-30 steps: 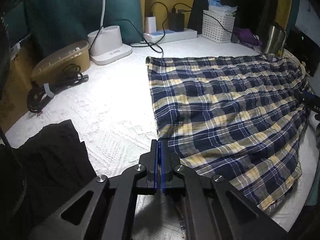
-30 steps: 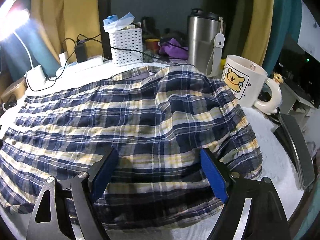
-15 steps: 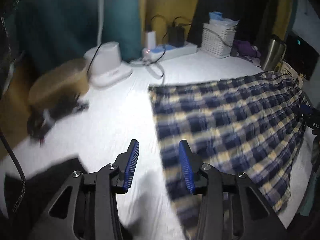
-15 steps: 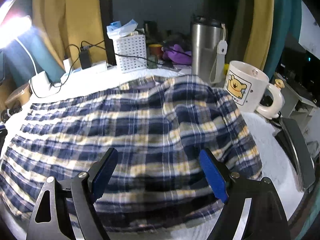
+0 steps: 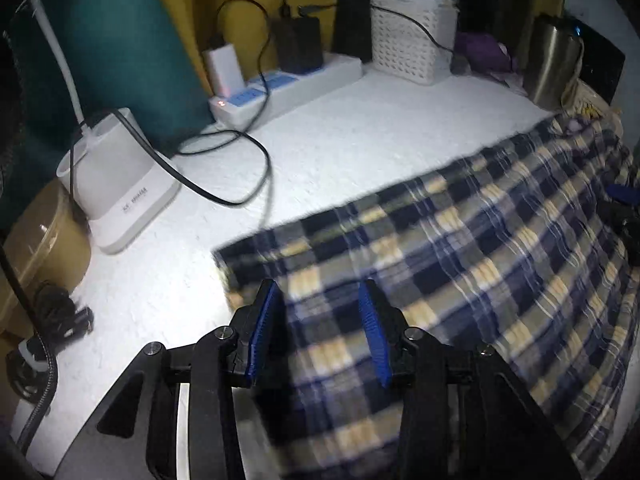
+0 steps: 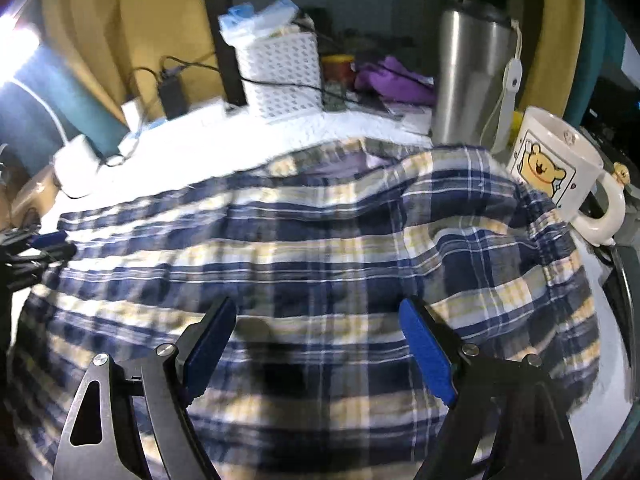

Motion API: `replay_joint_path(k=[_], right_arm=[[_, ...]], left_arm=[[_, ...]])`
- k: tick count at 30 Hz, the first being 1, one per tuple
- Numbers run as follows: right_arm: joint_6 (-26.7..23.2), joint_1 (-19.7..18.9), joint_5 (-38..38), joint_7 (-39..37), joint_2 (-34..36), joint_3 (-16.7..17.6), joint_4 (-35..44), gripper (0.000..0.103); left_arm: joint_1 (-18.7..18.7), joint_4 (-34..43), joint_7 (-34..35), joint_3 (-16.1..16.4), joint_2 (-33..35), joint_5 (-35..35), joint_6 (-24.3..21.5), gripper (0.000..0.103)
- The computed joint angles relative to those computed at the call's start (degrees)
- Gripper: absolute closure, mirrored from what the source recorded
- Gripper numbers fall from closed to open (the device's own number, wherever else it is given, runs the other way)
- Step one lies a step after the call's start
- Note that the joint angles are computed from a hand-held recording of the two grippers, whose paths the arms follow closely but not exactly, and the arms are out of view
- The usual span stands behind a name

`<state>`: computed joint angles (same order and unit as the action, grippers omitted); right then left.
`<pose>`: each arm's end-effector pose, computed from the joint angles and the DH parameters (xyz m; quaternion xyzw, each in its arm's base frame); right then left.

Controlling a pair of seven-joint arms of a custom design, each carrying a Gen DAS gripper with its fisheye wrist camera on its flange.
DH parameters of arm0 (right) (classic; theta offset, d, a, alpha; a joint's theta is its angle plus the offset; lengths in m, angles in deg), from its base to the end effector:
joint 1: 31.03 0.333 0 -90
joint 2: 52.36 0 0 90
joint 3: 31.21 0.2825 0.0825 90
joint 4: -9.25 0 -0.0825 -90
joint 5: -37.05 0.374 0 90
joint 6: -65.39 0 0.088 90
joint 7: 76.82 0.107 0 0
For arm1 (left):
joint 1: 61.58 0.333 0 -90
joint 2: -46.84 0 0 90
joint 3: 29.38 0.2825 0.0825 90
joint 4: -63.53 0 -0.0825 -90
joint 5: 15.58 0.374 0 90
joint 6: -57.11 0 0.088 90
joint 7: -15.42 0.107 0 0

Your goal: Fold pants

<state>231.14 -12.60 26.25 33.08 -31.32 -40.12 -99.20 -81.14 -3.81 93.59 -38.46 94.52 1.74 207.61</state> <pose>0.6407 0.1269 0.3598 -0.6752 0.6652 -0.2212 0.2295 0.6928 -0.3395 0.3473 -0.5169 0.7962 -0.2531 0.1868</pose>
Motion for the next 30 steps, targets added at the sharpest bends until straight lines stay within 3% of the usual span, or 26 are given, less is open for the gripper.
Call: replay_joint_path(k=[6,8,10,14,16,19,25,30], right_arm=[[0.6,1.7,-2.5,4.2,0.5,-3.0,0.2,0.018],[0.7,3.9,-5.9,7.9,-0.9,-5.3,-1.3,0.018],[2.4,4.6,-8.9,10.1,-3.5,-5.7,-4.4,0.018],[5.4,3.6,-11.0,10.6,-7.8,-2.8,-10.0,0.018],[7.1,3.4,-11.6,10.5,-9.8,-1.4,-12.9,0.018],[8.9,3.4,-13.5,9.7,-12.9,0.6,-17.1,0.018],[9.5,3.5,-26.5,18.8,-17.5,1.0,-22.5,0.018],[9.6,0.1,-38.0,29.6,-21.3,2.5,-26.2,0.018]], left_arm=[[-2.0,2.9,-8.3,5.4,0.9,3.9,-2.8,0.059],[-0.8,-0.5,-9.4,4.5,-1.6,4.0,-1.7,0.059],[-0.1,-8.7,-11.3,4.0,-7.1,5.3,3.9,0.059],[1.4,-23.2,-11.5,1.1,-16.7,6.6,12.8,0.059],[3.4,-29.8,-9.4,-2.2,-20.8,4.8,15.6,0.059],[4.3,-38.3,-9.2,-4.7,-25.7,2.1,19.5,0.059],[4.5,-47.6,-8.3,-8.5,-30.8,-2.3,24.2,0.059],[0.7,-50.9,-12.5,-6.7,-32.6,-1.3,26.8,0.059]])
